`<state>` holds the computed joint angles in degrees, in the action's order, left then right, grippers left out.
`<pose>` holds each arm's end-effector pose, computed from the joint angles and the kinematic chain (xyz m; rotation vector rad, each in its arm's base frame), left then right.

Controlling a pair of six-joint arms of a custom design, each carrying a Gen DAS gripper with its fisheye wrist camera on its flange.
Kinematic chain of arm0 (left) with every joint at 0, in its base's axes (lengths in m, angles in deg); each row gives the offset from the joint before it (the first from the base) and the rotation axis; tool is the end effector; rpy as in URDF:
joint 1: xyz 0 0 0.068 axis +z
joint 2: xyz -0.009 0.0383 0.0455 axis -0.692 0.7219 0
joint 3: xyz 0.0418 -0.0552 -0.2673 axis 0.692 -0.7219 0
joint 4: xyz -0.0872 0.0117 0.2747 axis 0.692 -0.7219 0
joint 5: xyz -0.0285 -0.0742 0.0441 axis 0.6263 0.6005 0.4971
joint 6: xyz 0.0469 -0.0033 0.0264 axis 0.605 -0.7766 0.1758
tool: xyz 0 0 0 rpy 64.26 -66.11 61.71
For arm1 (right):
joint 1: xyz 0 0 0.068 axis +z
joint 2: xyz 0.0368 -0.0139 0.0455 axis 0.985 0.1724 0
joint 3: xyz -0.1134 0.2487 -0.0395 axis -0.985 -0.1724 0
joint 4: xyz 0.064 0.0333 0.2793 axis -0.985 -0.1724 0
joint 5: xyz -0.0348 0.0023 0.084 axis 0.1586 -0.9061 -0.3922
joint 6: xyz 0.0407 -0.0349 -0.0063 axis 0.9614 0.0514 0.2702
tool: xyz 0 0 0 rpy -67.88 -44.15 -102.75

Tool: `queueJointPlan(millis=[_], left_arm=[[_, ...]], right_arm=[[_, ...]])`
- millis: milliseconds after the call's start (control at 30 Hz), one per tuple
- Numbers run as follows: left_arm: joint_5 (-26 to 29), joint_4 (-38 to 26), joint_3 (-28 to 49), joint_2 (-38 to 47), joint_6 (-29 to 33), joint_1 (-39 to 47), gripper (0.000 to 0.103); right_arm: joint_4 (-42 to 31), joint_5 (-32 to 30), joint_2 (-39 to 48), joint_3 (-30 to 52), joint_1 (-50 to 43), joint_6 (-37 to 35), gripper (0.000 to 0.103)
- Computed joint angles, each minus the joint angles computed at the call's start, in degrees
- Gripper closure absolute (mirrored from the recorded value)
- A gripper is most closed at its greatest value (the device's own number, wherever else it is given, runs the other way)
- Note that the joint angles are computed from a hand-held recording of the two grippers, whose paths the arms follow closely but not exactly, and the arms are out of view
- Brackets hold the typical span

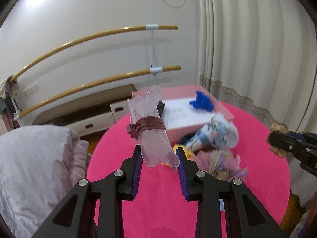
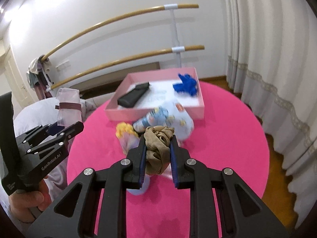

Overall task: Organize soft objects
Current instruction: 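Lower the clear bag and tan socks into the pink box and open both tools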

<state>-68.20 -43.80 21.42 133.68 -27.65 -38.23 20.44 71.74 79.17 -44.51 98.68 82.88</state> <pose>0.1948 0.0127 0.1861 0.1882 2.1844 -0.0390 0.2503 0.0850 0.1642 -0.1300 2.2200 0.3238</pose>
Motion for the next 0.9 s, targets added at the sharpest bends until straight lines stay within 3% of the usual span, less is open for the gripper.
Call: queueJointPlan(millis=[233,467,900], left_arm=[[-0.4,-1.4,2.2,-2.4,-1.0,-1.0,0.074],[-0.3,1.0,4.3,0.7,-1.4,-1.3,0.074],[-1.0,11.6,12.6,19.5,-3.5,-1.5,0.074]], right_arm=[[-1.0,0.2,2.2,5.5,1.0,-1.6,0.084],[-1.1,-0.9,6.1,10.9,0.3,-3.1,0.084],[-3.9,-3.7,16.2,23.0,-2.5,-6.7,0.084]])
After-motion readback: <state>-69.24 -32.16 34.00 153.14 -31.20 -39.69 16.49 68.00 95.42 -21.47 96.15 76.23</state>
